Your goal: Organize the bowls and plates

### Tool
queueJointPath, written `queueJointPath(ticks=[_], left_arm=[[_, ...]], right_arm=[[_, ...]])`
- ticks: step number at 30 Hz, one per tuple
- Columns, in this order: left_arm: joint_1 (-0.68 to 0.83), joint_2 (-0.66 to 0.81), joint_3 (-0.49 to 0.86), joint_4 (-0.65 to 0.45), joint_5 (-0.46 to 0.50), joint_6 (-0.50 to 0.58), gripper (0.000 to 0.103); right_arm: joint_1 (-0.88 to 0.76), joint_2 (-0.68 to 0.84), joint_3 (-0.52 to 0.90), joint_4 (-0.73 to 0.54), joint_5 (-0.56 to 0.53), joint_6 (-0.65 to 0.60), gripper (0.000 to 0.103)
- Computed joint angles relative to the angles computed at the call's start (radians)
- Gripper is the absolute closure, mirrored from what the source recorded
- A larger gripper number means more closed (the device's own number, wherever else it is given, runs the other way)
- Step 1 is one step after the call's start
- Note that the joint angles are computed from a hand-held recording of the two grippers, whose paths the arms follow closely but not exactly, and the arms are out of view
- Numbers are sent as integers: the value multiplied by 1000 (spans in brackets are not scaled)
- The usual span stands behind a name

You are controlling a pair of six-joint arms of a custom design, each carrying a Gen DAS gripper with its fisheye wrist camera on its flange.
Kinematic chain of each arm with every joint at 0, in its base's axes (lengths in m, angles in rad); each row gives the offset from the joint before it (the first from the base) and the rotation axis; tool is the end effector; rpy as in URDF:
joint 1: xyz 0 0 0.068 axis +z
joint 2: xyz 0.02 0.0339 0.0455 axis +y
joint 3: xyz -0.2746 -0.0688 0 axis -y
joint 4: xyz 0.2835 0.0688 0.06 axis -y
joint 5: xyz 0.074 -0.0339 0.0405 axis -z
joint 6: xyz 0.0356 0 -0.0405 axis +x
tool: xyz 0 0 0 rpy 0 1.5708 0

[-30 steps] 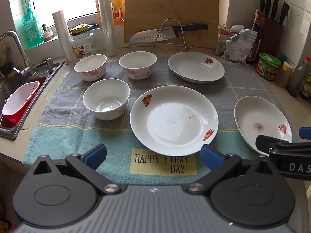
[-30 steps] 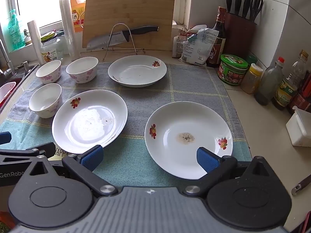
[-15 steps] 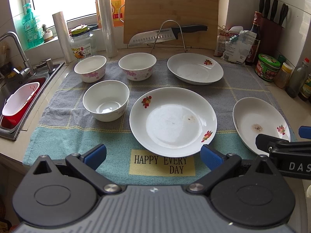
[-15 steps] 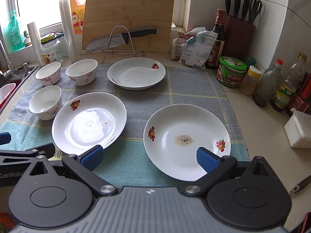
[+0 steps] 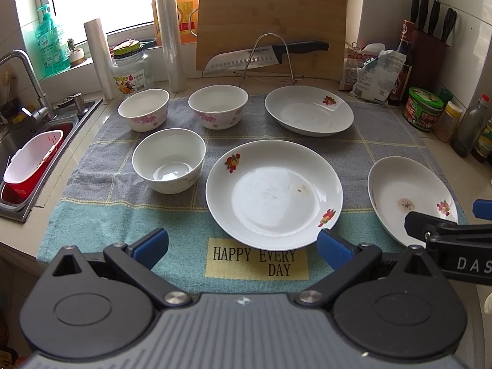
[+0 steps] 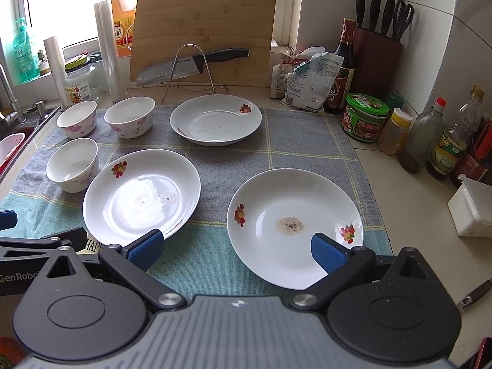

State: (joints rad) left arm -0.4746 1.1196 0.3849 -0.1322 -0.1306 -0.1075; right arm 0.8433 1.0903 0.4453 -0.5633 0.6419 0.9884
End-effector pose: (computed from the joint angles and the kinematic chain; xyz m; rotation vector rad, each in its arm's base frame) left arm 0.1992 -0.0971 0.1318 0.3861 2.3996 -0.1038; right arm 0.1436 0.1293 0.1387 0.3221 2.4004 -0.1382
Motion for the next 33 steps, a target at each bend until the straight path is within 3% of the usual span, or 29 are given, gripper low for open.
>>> queueJointPath(ticks=[33], left_arm=[[7,5,18,-17,1,2,1]], right_arm=[[6,11,7,5,12,5,0]])
